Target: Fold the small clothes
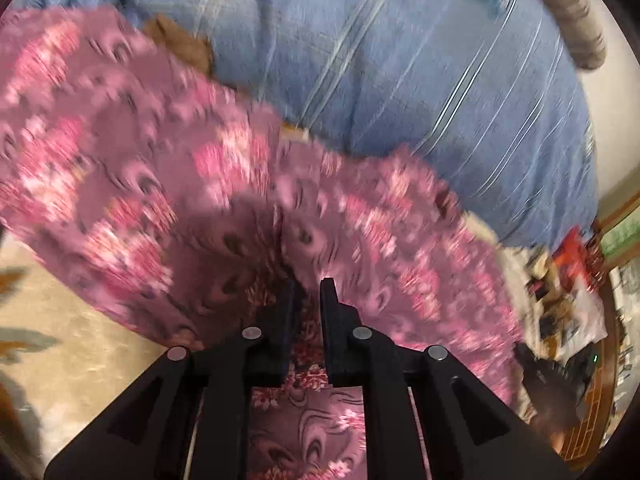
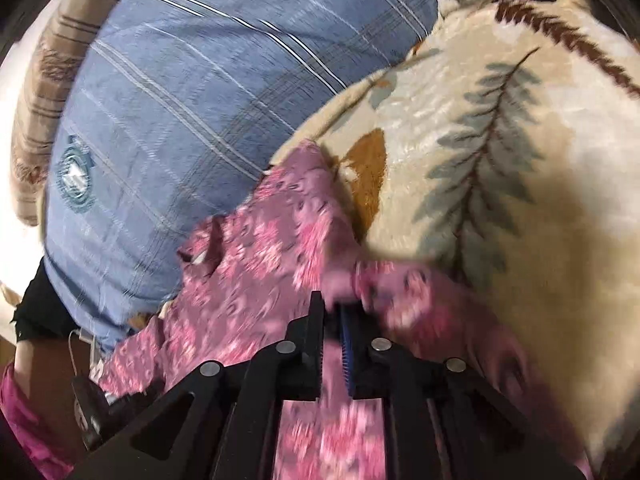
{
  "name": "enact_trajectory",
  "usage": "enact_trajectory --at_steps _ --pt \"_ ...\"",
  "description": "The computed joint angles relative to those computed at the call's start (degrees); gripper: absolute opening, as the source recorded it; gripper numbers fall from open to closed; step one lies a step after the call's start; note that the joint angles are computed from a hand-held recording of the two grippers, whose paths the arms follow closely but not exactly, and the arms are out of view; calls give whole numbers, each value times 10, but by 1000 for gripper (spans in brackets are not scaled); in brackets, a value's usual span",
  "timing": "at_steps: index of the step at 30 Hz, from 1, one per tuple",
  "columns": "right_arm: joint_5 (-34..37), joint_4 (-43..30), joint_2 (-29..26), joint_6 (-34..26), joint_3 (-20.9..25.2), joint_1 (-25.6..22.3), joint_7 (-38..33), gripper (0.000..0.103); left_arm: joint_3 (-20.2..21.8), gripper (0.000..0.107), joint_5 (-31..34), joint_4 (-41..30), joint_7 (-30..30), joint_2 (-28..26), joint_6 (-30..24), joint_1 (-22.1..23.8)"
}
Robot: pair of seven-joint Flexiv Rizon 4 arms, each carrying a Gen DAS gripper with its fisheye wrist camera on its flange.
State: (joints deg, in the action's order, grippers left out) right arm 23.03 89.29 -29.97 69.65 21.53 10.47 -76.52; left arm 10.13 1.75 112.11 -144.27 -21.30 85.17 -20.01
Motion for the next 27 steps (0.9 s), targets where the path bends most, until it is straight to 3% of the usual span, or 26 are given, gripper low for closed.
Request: enact_trajectory --at_steps 2,3,5,7,10,12,13,16,17,20,21,23,24,27 --pt "14 5 12 39 14 -10 -33 18 -15 15 -6 16 11 16 33 13" --pt "4 6 14 63 1 1 -27 33 -8 20 -3 18 9 18 51 7" --pt "-49 -11 0 82 -57 45 33 60 25 52 9 2 8 10 54 -26" --pt "-92 -40 -30 58 -87 65 82 59 75 52 37 -35 -3 -10 9 -72" --pt "-189 -98 -84 -23 -128 97 144 52 75 52 62 -78 1 -34 -71 -73" --pt "-185 -133 -107 -59 -103 89 111 5 49 52 57 -85 8 -42 -107 -48" --pt "-216 -133 -109 -57 -106 96 114 5 33 52 53 -82 9 -43 -108 -33" --pt "-242 -102 -100 47 -124 109 123 4 35 52 79 -87 -17 -45 -109 -28" --pt "-246 -103 -103 46 -130 110 141 4 32 54 85 -94 -19 -49 -120 -26" --pt "-295 -123 -123 -54 -140 108 182 6 35 54 120 -115 -32 -53 -151 -32" --pt "-284 -108 -115 -36 -153 116 172 7 30 55 125 -115 -33 -50 -155 -28" --pt "-333 -63 -87 -8 -192 141 228 17 17 55 124 -103 -42 -40 -137 -14" --pt "-333 -34 -72 47 -194 143 235 17 15 55 124 -97 -54 -37 -123 -10" --pt "-336 2 -52 117 -147 123 210 17 12 55 127 -94 -58 -35 -121 -6"
